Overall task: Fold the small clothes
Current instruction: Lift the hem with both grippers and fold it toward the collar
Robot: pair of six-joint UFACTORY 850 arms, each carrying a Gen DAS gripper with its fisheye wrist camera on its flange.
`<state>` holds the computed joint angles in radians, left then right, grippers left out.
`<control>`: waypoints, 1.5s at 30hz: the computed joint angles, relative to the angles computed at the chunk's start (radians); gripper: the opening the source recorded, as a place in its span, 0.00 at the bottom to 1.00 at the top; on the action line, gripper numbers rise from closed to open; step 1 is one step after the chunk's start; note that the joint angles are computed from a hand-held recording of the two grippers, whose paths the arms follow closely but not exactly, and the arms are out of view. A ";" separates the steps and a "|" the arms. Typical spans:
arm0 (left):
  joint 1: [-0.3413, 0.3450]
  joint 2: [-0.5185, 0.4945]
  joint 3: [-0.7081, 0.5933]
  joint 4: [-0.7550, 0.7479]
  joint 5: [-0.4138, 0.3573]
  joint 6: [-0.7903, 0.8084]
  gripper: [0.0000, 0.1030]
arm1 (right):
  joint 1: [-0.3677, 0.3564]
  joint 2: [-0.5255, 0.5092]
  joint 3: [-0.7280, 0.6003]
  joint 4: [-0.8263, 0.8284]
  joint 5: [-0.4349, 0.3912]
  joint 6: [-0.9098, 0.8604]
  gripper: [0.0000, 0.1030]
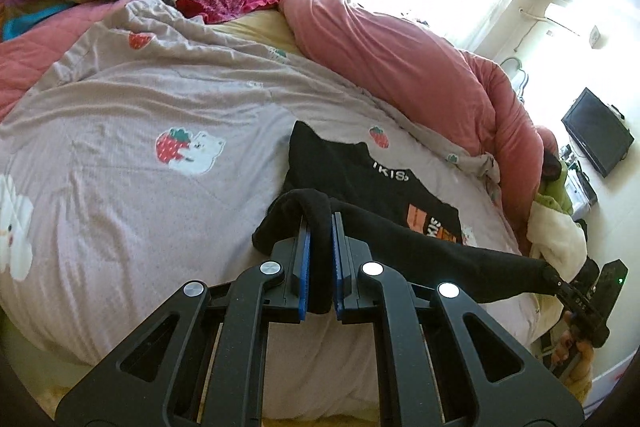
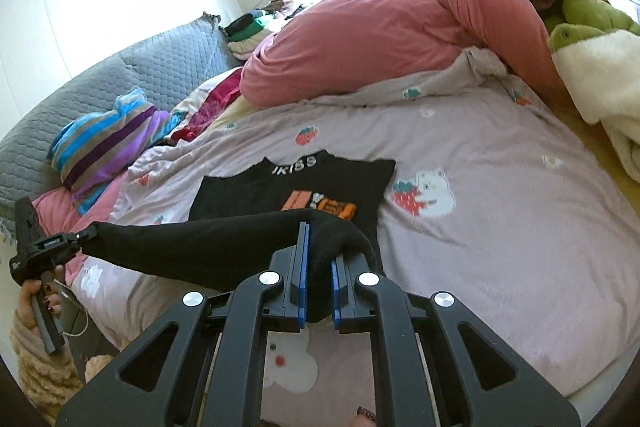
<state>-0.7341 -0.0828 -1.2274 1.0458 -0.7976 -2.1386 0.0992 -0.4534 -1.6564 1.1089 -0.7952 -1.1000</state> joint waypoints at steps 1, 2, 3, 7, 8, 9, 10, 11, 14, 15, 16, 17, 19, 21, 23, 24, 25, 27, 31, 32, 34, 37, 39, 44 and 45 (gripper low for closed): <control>0.005 -0.003 -0.006 -0.001 0.001 0.007 0.03 | 0.001 -0.005 -0.009 0.004 -0.001 -0.002 0.07; 0.010 -0.005 -0.010 -0.001 0.004 0.012 0.03 | 0.003 -0.012 -0.021 0.011 0.001 -0.007 0.07; 0.017 -0.008 -0.016 -0.002 0.008 0.019 0.03 | 0.004 -0.017 -0.030 0.013 0.005 -0.008 0.07; 0.036 -0.017 -0.035 -0.001 0.015 0.042 0.03 | 0.013 -0.040 -0.071 0.020 0.021 -0.006 0.07; 0.042 -0.020 -0.043 -0.002 0.015 0.052 0.03 | 0.015 -0.043 -0.077 0.021 0.026 -0.007 0.07; 0.047 -0.024 -0.050 -0.004 0.014 0.062 0.03 | 0.017 -0.045 -0.081 0.025 0.029 -0.012 0.07; 0.050 -0.026 -0.055 -0.004 0.014 0.067 0.03 | 0.019 -0.050 -0.090 0.025 0.033 -0.013 0.07; 0.056 -0.028 -0.058 -0.005 0.014 0.074 0.03 | 0.023 -0.056 -0.101 0.023 0.041 -0.013 0.07; 0.067 -0.034 -0.069 0.000 0.016 0.074 0.03 | 0.027 -0.072 -0.127 0.018 0.046 -0.001 0.07; 0.071 -0.036 -0.071 0.007 0.020 0.065 0.03 | 0.028 -0.076 -0.134 0.017 0.049 0.004 0.07; 0.075 -0.039 -0.074 0.012 0.023 0.062 0.03 | 0.029 -0.081 -0.141 0.015 0.053 0.009 0.07; 0.078 -0.043 -0.079 0.013 0.023 0.063 0.03 | 0.031 -0.083 -0.145 0.013 0.056 0.011 0.07; 0.086 -0.055 -0.092 0.013 0.022 0.072 0.03 | 0.034 -0.089 -0.155 0.010 0.064 0.016 0.07; 0.092 -0.062 -0.101 0.012 0.025 0.074 0.03 | 0.037 -0.097 -0.165 0.006 0.070 0.021 0.07; 0.100 -0.064 -0.104 0.016 0.038 0.070 0.03 | 0.040 -0.106 -0.176 0.000 0.081 0.025 0.07; 0.105 -0.069 -0.109 0.014 0.042 0.076 0.03 | 0.040 -0.111 -0.182 0.001 0.081 0.030 0.07; 0.105 -0.069 -0.108 0.013 0.041 0.077 0.03 | 0.040 -0.118 -0.191 -0.001 0.079 0.039 0.07; 0.115 -0.077 -0.118 0.006 0.048 0.090 0.03 | 0.042 -0.134 -0.212 -0.010 0.080 0.058 0.07; 0.133 -0.098 -0.143 -0.009 0.051 0.120 0.03 | 0.048 -0.153 -0.237 -0.029 0.093 0.073 0.07; 0.137 -0.101 -0.146 -0.012 0.055 0.125 0.03 | 0.049 -0.158 -0.245 -0.035 0.093 0.079 0.07; 0.145 -0.108 -0.152 -0.012 0.057 0.135 0.03 | 0.051 -0.164 -0.253 -0.039 0.095 0.083 0.07; 0.157 -0.119 -0.162 -0.019 0.062 0.152 0.03 | 0.056 -0.179 -0.272 -0.057 0.106 0.096 0.07; 0.167 -0.133 -0.177 -0.032 0.061 0.179 0.03 | 0.060 -0.192 -0.290 -0.072 0.111 0.111 0.07; 0.186 -0.164 -0.207 -0.044 0.062 0.226 0.03 | 0.075 -0.224 -0.329 -0.118 0.145 0.139 0.07; 0.192 -0.172 -0.215 -0.047 0.062 0.237 0.03 | 0.078 -0.231 -0.338 -0.127 0.150 0.147 0.07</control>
